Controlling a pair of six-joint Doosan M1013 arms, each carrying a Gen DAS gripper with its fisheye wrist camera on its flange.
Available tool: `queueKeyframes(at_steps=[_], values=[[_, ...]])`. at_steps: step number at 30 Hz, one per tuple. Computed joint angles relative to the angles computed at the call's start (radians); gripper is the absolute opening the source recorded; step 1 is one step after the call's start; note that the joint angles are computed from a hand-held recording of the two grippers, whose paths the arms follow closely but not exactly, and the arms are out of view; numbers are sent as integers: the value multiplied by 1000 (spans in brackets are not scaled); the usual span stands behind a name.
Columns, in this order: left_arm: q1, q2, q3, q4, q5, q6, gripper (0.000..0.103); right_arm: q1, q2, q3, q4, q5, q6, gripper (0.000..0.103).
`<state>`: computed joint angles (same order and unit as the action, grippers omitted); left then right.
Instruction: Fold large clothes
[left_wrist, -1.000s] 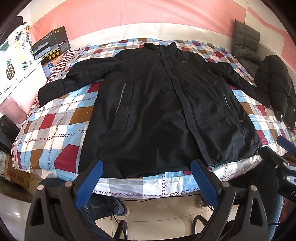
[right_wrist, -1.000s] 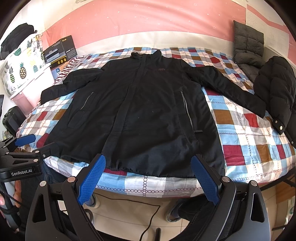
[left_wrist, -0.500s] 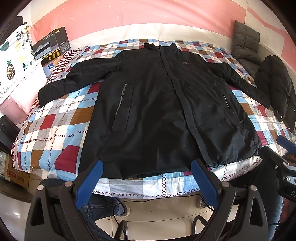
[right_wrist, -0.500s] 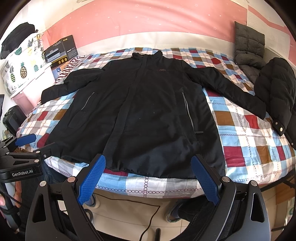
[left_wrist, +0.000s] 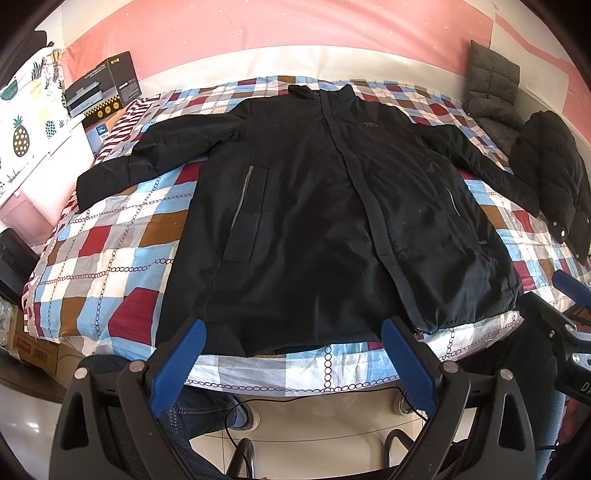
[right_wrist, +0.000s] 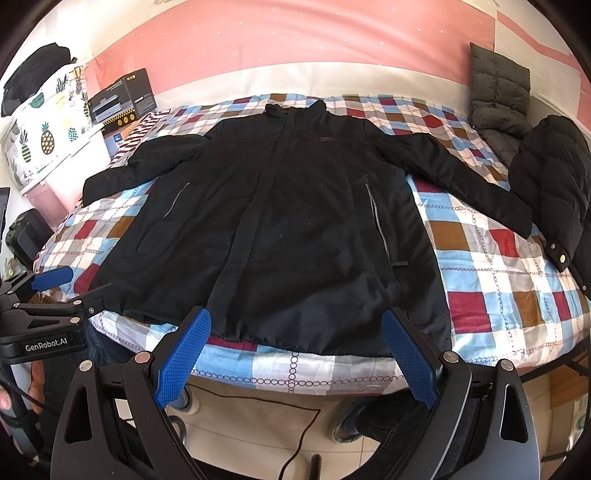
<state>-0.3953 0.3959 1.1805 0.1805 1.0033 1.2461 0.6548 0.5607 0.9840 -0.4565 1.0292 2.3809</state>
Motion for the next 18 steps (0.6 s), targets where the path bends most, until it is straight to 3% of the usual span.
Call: queueKeyframes(at_steps=[18], values=[[9,19,-15,-7,16,-3,97,-7,15,-17,26,-7,-37,94]])
